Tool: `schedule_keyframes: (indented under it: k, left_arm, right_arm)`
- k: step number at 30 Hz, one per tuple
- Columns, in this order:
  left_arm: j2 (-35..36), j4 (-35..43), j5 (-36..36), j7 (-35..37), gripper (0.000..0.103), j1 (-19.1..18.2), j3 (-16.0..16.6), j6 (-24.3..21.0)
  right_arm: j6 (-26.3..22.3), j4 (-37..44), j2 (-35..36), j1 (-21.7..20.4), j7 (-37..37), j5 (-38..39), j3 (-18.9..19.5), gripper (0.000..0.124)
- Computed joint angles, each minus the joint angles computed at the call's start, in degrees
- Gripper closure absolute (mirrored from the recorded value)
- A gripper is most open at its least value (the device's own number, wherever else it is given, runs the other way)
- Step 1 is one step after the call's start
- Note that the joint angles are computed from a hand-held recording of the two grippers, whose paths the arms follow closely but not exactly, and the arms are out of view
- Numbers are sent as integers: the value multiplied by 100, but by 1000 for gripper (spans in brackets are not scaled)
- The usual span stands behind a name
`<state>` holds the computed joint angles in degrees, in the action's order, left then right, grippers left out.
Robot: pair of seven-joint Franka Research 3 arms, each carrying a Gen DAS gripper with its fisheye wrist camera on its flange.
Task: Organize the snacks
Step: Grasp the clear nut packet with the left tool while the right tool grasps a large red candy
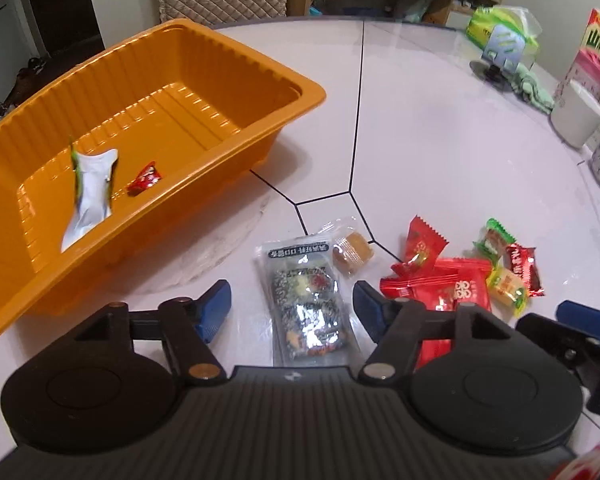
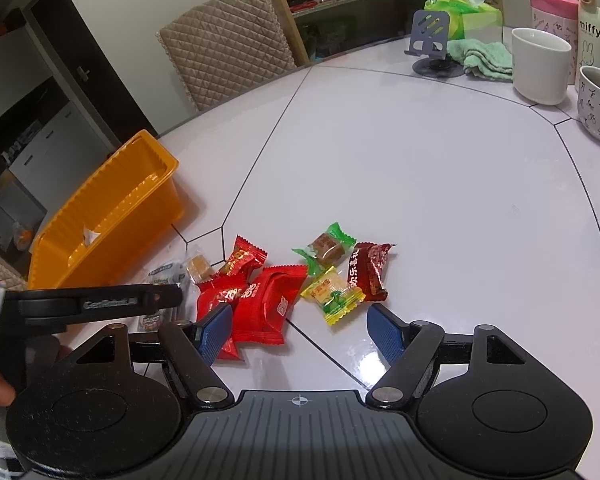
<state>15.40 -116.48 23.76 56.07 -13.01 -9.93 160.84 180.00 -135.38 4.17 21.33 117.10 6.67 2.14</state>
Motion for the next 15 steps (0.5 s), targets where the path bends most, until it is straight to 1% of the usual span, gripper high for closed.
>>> schedule_keyframes:
  k: [1, 2, 4, 5, 6, 7, 8, 10, 11, 12, 14, 15]
  left_arm:
    - [45, 61, 30, 22, 45, -19, 5, -77]
    - [75, 86, -37, 106, 46, 14, -34, -96]
    - [83, 67, -159, 195, 49, 58, -79, -55]
    - [69, 35, -241, 277, 55, 96, -115, -7]
    - [49, -11, -367, 425, 65, 164, -175, 57]
    - [31, -27, -398, 475, 65, 164, -176, 53]
    - [3, -50, -293, 429, 66, 104, -106, 36]
    - [-73, -150, -194, 406, 67, 79, -45, 75]
    - [-124, -218, -208, 406, 67, 99, -39, 84]
    - [-186, -291, -262, 421, 67, 135, -49, 78]
    - [-312, -456, -380, 457, 67, 215, -60, 93]
    - [-376, -542, -413, 466, 67, 244, -56, 108]
  right_arm:
    - [0, 3, 1, 14, 35, -28, -19, 49]
    - [7, 2, 0, 17, 49, -33, -22, 49]
    - [16, 8, 5, 50, 128, -117, -63, 49]
    - [22, 19, 16, 58, 149, -144, -72, 49]
    - [26, 31, 27, 61, 153, -153, -71, 49]
    - [21, 49, 41, 38, 94, -96, -32, 49]
    - [23, 71, 59, -19, -44, 41, 53, 49]
    - [32, 113, 99, 3, -119, 90, 58, 50]
    - [30, 141, 125, 4, -176, 129, 74, 53]
    - [17, 175, 152, -32, -295, 246, 143, 62]
    - [-72, 288, 236, -223, -742, 720, 408, 69]
    - [-94, 335, 276, -208, -809, 807, 412, 72]
